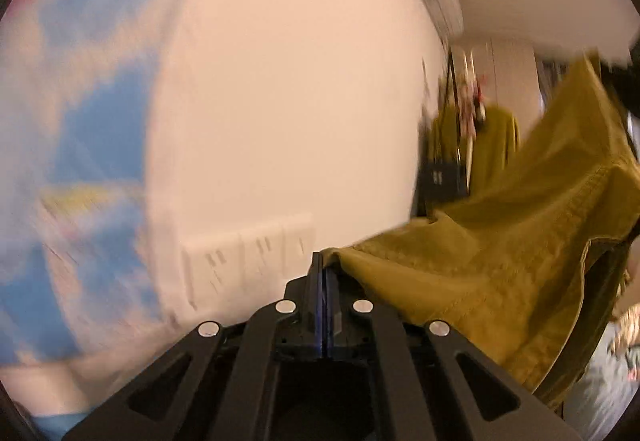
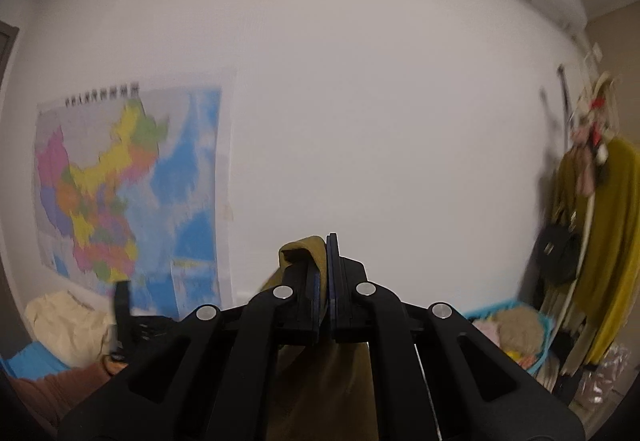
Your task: Fold large clothes
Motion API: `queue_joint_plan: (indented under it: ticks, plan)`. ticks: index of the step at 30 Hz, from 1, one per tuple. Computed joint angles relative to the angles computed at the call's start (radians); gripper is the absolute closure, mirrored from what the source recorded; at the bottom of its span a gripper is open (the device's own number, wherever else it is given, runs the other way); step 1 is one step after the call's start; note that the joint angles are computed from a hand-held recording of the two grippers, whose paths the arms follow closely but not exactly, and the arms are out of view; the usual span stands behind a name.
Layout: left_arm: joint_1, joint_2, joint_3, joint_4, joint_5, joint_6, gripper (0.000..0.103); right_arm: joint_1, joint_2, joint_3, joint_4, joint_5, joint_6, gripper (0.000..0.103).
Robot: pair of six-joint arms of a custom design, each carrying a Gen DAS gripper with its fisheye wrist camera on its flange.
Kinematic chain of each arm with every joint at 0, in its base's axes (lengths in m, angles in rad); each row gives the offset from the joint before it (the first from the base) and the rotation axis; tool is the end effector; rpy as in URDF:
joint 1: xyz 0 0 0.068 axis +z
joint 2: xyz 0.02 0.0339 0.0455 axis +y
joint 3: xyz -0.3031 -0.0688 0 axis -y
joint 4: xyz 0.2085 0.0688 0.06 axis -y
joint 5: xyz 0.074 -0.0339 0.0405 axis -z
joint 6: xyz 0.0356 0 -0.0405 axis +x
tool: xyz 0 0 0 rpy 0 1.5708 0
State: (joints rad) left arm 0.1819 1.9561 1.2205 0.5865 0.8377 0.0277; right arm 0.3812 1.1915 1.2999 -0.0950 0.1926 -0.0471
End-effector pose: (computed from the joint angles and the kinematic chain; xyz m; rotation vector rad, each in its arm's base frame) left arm 0.4233 0.0510 0.2844 0.4848 1.6308 -0.5603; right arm 0.2044 0.0746 0.4787 -0.1813 1.5482 0.1137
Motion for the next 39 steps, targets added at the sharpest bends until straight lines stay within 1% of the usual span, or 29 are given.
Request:
queue_joint_plan:
  ticks: [2,3,6,8,10,12,13,14,16,17,18,19,20,21,22,23,24,25,26,27,29,30,31,32,33,34,36,37,39]
  plan:
    - [0.074,-0.112,-0.095,0.094,0.056,-0.075,0.103,0.016,-0.058,0.007,-0.018,0.03,-0.003,0.1]
    - [0.127,-0.182,-0.14,0.147,0.085,-0.116,0.103,0.016,-0.097,0.012,-0.035,0.023,0.006,0.1]
    - [0.259,-0.378,-0.224,0.194,0.153,-0.209,0.103,0.046,-0.187,0.006,-0.061,0.025,0.011,0.1]
    - [0.356,-0.493,-0.262,0.197,0.195,-0.247,0.103,0.11,-0.231,0.0,-0.079,0.054,0.004,0.1]
    - [0.493,-0.614,-0.303,0.228,0.232,-0.291,0.103,0.154,-0.254,-0.002,-0.095,0.059,0.01,0.1]
    - [0.649,-0.706,-0.322,0.27,0.299,-0.373,0.103,0.197,-0.278,-0.006,-0.12,0.039,0.027,0.1]
    - [0.748,-0.739,-0.336,0.345,0.345,-0.455,0.103,0.222,-0.291,-0.012,-0.128,0.039,0.027,0.1]
    - [0.812,-0.757,-0.344,0.395,0.365,-0.502,0.103,0.244,-0.301,-0.021,-0.131,0.033,0.031,0.1]
    - [1.027,-0.771,-0.378,0.703,0.438,-0.77,0.103,0.283,-0.306,-0.037,-0.13,0.013,0.027,0.1]
    - [1.093,-0.77,-0.384,0.795,0.458,-0.847,0.103,0.267,-0.294,-0.047,-0.121,-0.029,0.043,0.1]
    - [1.14,-0.801,-0.383,0.721,0.464,-0.788,0.103,0.25,-0.28,-0.052,-0.118,-0.062,0.055,0.1]
    - [1.17,-0.834,-0.369,0.573,0.474,-0.678,0.103,0.215,-0.247,-0.055,-0.111,-0.113,0.068,0.1]
    - [1.16,-0.878,-0.331,0.256,0.469,-0.43,0.103,0.173,-0.204,-0.055,-0.102,-0.17,0.097,0.1]
    - [1.152,-0.895,-0.281,-0.003,0.454,-0.242,0.103,0.145,-0.169,-0.053,-0.097,-0.215,0.118,0.1]
    - [1.093,-0.894,-0.213,-0.327,0.383,0.021,0.103,0.121,-0.109,-0.049,-0.083,-0.256,0.125,0.1]
    - [1.038,-0.88,-0.179,-0.484,0.297,0.154,0.103,0.114,-0.047,-0.044,-0.069,-0.271,0.133,0.1]
    - [0.933,-0.846,-0.162,-0.602,0.152,0.28,0.103,0.111,0.016,-0.032,-0.064,-0.283,0.141,0.1]
    - [0.839,-0.812,-0.17,-0.624,0.014,0.34,0.103,0.107,0.102,-0.009,-0.061,-0.293,0.141,0.1]
    - [0.767,-0.771,-0.192,-0.609,-0.1,0.374,0.102,0.101,0.201,0.023,-0.057,-0.308,0.149,0.1]
    - [0.672,-0.681,-0.199,-0.601,-0.242,0.404,0.102,0.099,0.303,0.063,-0.058,-0.313,0.151,0.1]
    - [0.584,-0.539,-0.198,-0.57,-0.402,0.422,0.103,0.092,0.472,0.14,-0.058,-0.334,0.163,0.1]
    - [0.533,-0.43,-0.185,-0.545,-0.489,0.421,0.103,0.092,0.592,0.219,-0.084,-0.335,0.171,0.1]
    - [0.511,-0.34,-0.186,-0.52,-0.538,0.433,0.103,0.098,0.693,0.291,-0.112,-0.331,0.171,0.1]
    - [0.473,-0.215,-0.149,-0.505,-0.601,0.42,0.103,0.1,0.808,0.387,-0.162,-0.341,0.189,0.1]
    - [0.458,-0.135,-0.12,-0.508,-0.631,0.419,0.103,0.107,0.92,0.502,-0.239,-0.34,0.183,0.1]
    - [0.447,-0.051,-0.057,-0.547,-0.653,0.414,0.103,0.108,1.019,0.608,-0.307,-0.335,0.186,0.1]
    - [0.429,0.114,0.092,-0.66,-0.65,0.387,0.103,0.11,1.228,0.859,-0.455,-0.311,0.181,0.1]
    - [0.421,0.16,0.127,-0.663,-0.665,0.378,0.103,0.105,1.292,0.94,-0.498,-0.302,0.19,0.1]
    - [0.413,0.21,0.189,-0.665,-0.668,0.378,0.103,0.079,1.444,1.175,-0.627,-0.318,0.234,0.1]
